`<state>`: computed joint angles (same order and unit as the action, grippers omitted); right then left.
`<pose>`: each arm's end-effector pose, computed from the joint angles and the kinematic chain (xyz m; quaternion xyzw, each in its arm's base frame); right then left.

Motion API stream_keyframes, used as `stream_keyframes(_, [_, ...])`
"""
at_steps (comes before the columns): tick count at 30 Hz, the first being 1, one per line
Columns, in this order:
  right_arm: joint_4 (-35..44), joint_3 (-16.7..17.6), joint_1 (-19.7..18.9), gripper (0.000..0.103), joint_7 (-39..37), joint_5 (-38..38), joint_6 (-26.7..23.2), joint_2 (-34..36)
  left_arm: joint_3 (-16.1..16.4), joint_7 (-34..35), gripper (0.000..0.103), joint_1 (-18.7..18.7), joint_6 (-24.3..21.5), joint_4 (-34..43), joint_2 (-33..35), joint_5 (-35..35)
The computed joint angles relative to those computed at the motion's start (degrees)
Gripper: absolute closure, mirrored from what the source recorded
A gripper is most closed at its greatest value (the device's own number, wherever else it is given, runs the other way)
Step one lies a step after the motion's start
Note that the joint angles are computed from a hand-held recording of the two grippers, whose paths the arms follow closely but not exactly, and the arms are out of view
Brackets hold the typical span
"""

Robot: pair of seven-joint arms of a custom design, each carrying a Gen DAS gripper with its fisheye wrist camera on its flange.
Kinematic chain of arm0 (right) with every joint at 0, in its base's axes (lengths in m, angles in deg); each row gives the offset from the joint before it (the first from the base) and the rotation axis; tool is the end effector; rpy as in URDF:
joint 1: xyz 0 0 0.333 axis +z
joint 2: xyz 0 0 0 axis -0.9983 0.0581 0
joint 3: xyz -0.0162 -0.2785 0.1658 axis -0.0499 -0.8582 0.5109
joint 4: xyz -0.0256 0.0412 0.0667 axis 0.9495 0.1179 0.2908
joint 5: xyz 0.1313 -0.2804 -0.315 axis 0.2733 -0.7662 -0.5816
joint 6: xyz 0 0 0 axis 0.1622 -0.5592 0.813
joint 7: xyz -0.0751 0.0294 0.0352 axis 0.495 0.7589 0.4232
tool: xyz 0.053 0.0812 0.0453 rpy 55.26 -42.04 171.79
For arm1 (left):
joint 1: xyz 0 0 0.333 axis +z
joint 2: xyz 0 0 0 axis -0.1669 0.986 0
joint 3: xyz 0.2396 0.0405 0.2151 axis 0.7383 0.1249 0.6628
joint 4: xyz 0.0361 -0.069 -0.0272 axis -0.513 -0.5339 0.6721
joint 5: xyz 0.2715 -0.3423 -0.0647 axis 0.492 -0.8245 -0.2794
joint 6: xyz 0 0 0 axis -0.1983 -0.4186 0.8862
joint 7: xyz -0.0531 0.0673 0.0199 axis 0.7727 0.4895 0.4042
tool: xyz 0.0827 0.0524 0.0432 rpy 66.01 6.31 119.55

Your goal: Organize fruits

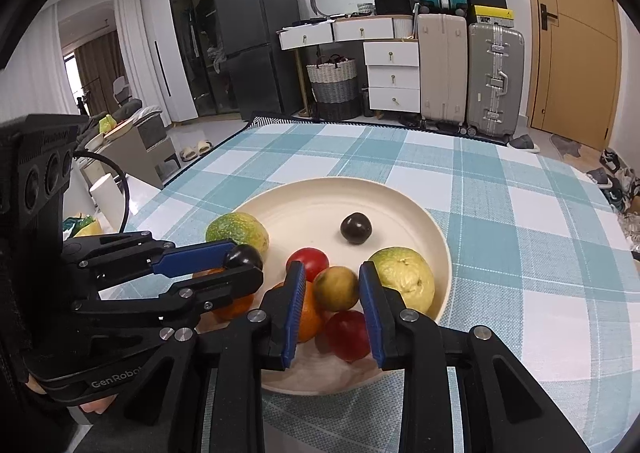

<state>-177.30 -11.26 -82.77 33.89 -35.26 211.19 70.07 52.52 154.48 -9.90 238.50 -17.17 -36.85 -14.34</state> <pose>0.6876 0.1109 0.4839 -0.7195 0.5488 -0.1979 0.3767 0.7003 -0.1110 0.5031 -0.4900 0.7672 -0.3748 0.1755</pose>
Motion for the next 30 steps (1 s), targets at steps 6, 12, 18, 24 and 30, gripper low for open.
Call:
stream_keyframes(6, [-2.12,-0.27,-0.37,0.059,-0.77,2.17,1.78,-2.19,-0.31,1.77,0.079,0.53,-0.07,-0.90,-1.00,-2.33])
stream_keyframes(12, [-5.76,-1.61,0.55,0.036,-3.54,6.76,3.06,-5.56,0.29,2.30,0.052,0.06,1.52,-3.28,-3.17,-2.47])
stream_keyframes(18, [-8.88,-3.39,2.40,0.015,-8.68,13.30,3.02,-8.25,0.58,7.54,0.015,0.08,3.52,-7.05,-7.19,-9.44])
stream_keyframes(24, [-10.79,-5.25,5.07,0.001,-19.12,24.43,2.99,-10.79,2.19,15.89,0.000,-1.20,5.17,-11.01,-11.48,-18.63])
stream_keyframes(30, [-11.93,-6.79,7.34,0.000,-24.50,29.58,4.23,-11.88,3.83,23.14,0.000,-3.40,8.60,-14.70,-14.81,-26.59])
